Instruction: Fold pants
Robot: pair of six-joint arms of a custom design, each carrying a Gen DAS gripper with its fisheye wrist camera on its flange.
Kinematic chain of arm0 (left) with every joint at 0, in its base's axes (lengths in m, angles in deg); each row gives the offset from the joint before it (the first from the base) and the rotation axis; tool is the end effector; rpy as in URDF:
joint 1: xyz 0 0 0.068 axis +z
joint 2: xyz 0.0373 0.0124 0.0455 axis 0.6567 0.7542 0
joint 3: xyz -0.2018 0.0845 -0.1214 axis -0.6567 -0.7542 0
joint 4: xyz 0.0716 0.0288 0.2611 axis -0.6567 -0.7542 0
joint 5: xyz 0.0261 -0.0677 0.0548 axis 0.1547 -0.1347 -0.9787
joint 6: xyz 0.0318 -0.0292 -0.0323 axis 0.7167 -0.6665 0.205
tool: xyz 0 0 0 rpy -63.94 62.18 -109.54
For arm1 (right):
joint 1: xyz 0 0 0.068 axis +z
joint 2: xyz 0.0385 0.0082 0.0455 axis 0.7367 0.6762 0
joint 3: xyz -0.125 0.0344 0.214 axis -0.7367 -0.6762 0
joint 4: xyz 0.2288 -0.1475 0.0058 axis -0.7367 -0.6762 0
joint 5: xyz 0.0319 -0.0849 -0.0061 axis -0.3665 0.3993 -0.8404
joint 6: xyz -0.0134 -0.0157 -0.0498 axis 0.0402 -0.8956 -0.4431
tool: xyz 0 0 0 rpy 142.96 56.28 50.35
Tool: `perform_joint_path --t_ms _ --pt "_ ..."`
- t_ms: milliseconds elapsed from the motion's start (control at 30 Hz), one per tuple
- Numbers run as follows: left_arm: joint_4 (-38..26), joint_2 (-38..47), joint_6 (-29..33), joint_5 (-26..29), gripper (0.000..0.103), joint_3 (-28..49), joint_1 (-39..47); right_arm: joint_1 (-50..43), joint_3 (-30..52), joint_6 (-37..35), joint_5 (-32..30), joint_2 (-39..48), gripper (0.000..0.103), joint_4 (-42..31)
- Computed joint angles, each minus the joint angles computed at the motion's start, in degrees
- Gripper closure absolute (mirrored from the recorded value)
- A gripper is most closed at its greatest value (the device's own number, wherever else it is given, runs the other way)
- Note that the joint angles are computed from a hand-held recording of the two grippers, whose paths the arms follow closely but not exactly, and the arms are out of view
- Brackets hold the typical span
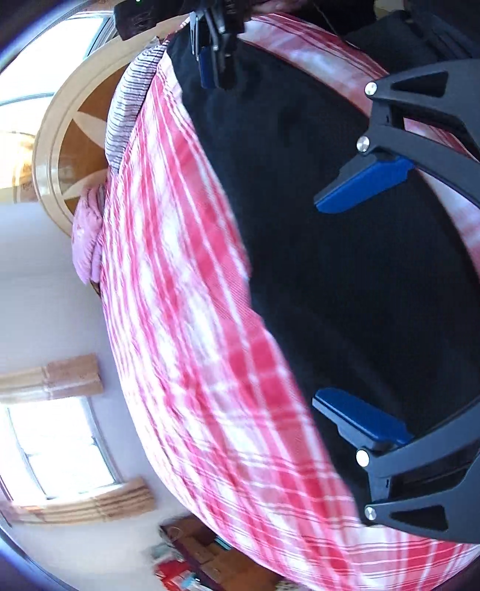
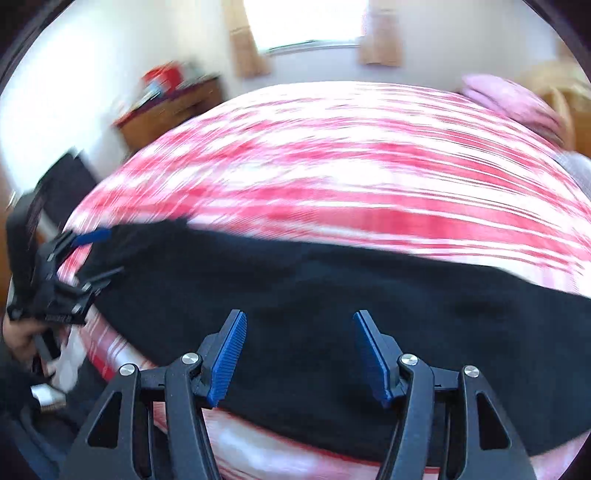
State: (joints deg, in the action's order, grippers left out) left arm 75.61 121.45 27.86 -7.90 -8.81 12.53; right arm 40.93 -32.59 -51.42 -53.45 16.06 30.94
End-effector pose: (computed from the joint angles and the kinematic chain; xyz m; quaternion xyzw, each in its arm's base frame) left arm 0.2492 -0.1313 0.0841 0.2213 0.8882 -0.0441 0.4002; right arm 0.2203 -0.0140 0.0724 -0.0748 0.9279 0.1027 0.3506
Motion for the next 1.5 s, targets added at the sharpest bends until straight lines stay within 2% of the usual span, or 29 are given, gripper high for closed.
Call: perform_joint_path --t_ms 167,367,567,800,967,1033,1100,1133,1333,1433,1500 --pt "-3.99 6.42 -0.85 -2.77 0.004 8.95 -5.42 -21.35 1.5 -8.88 -8.08 -5.5 0.041 -7.11" --pt "-8.78 14.57 -3.45 -4.95 0.004 18.85 -11.52 -43.51 9.02 -15.33 -16.75 0.79 0.041 -10.65" --pt "-12.99 20.16 -5.43 -7.18 0.004 26.07 -15.36 -55.44 19.3 -13.26 -20.94 10.9 0.041 -10.54" --pt "-11.2 22.73 -10.21 -5.24 0.004 25.62 -15.25 -67.43 35.16 -8.63 -23.82 24.53 0.04 -14.83" --pt "-9.68 23.18 -11.5 -5.0 0.004 24.72 -15.01 -72.57 50.6 -6.11 -29.06 37.35 0.04 -27.85" --pt "-9.6 23.04 -11.61 -5.61 0.004 24.56 -15.22 -73.41 56.34 -8.86 -32.93 42.14 0.04 -35.71" --pt "-9.16 23.08 -11.81 -5.58 0.004 24.35 -15.13 -72.99 60.74 -14.59 -36.25 45.46 0.04 -44.21" --pt "-9.01 23.17 -11.97 -5.4 0.004 24.32 -15.01 -72.53 61.08 -16.95 -36.75 45.71 0.04 -46.21" --pt "-8.38 22.98 -12.19 -4.93 0.003 23.65 -14.8 -68.9 56.38 -26.34 -36.44 42.02 0.04 -49.62" --pt "-7.85 23.05 -12.48 -4.45 0.002 23.26 -14.53 -67.52 51.66 -25.6 -33.99 39.0 0.04 -44.41" --pt "-7.43 23.05 -12.53 -4.25 0.002 22.96 -14.41 -67.69 51.88 -25.43 -34.38 39.42 0.04 -44.35"
